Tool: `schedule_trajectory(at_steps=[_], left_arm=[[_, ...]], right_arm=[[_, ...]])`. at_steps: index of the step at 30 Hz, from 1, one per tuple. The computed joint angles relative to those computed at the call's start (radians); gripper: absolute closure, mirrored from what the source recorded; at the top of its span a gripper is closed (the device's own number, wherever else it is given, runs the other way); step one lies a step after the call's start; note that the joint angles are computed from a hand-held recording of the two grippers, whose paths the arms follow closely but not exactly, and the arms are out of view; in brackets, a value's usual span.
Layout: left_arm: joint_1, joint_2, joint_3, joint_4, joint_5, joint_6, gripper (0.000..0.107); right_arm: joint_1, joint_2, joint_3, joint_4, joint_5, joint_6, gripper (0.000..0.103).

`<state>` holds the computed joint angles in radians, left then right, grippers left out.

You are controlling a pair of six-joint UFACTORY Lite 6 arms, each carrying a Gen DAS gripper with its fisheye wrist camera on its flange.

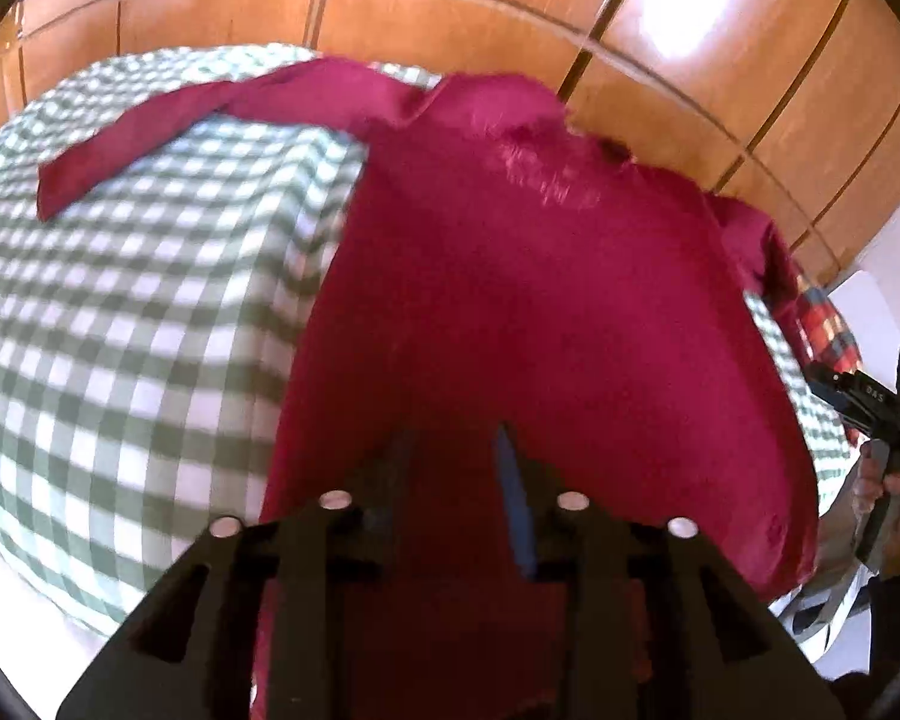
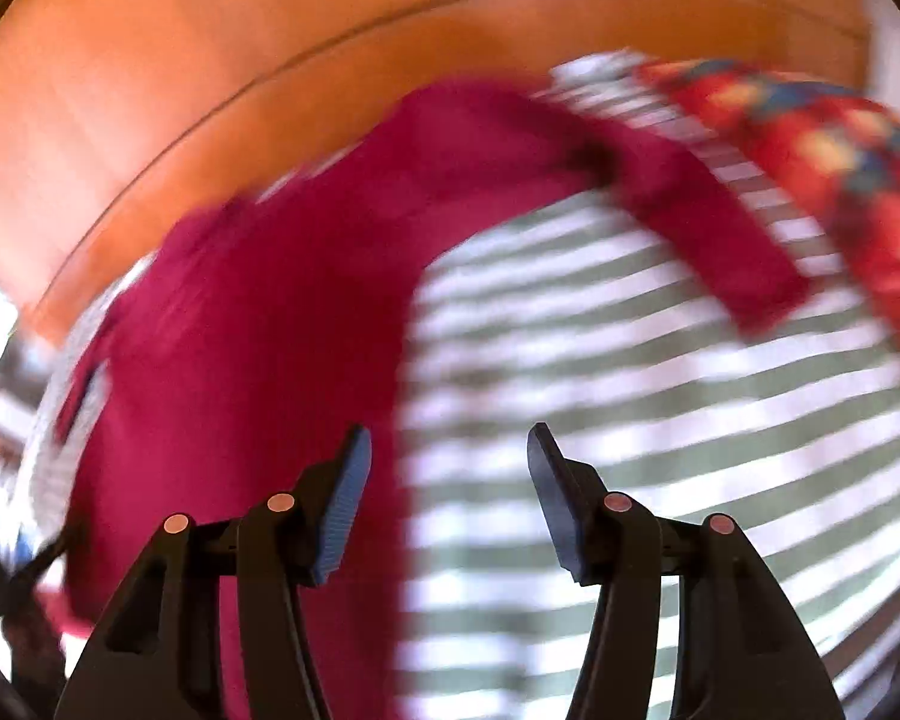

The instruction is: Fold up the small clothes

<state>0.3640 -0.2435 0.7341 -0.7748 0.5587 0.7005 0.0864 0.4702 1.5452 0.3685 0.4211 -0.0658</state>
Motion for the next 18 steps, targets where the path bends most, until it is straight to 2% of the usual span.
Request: schedule_trajectory(at_steps=[3,7,8,9,10,12,16,18], left_arm=[[-0.054,0.039,0.048,0.002,-0.031,-0.023,0.072],[-0.140,0.107,0.120,0.019,-0.059,-0.074,0.070],[-0.171,0.129,0.148,0.039,-0.074,-0.103,0.065],[-0.208,0.146,0.169,0.071,-0.099,-0.144,0.058],[-0.230,0.159,0.184,0.092,-0.113,-0.168,0.056],[-0.277,0.189,0.223,0.140,-0.124,-0.224,0.055],[-0.338,0.270,0.305,0.209,-0.131,-0.286,0.051],[-0.358,0.310,0.336,0.214,-0.136,-0.284,0.047]], right_arm=[[-0.083,0.068,0.091,-0.209,-0.026,0.158,0.043],[-0.093,0.318,0.368,-0.483,0.081,0.306,0.043],[-0.070,0.395,0.461,-0.554,0.125,0.367,0.049],[-0.072,0.452,0.528,-0.597,0.161,0.388,0.063],[-0.075,0.504,0.595,-0.625,0.187,0.404,0.068],[-0.088,0.493,0.605,-0.601,0.183,0.401,0.094],[-0.150,0.210,0.383,-0.408,0.052,0.269,0.096],[-0.192,0.111,0.379,-0.299,0.051,0.170,0.096]])
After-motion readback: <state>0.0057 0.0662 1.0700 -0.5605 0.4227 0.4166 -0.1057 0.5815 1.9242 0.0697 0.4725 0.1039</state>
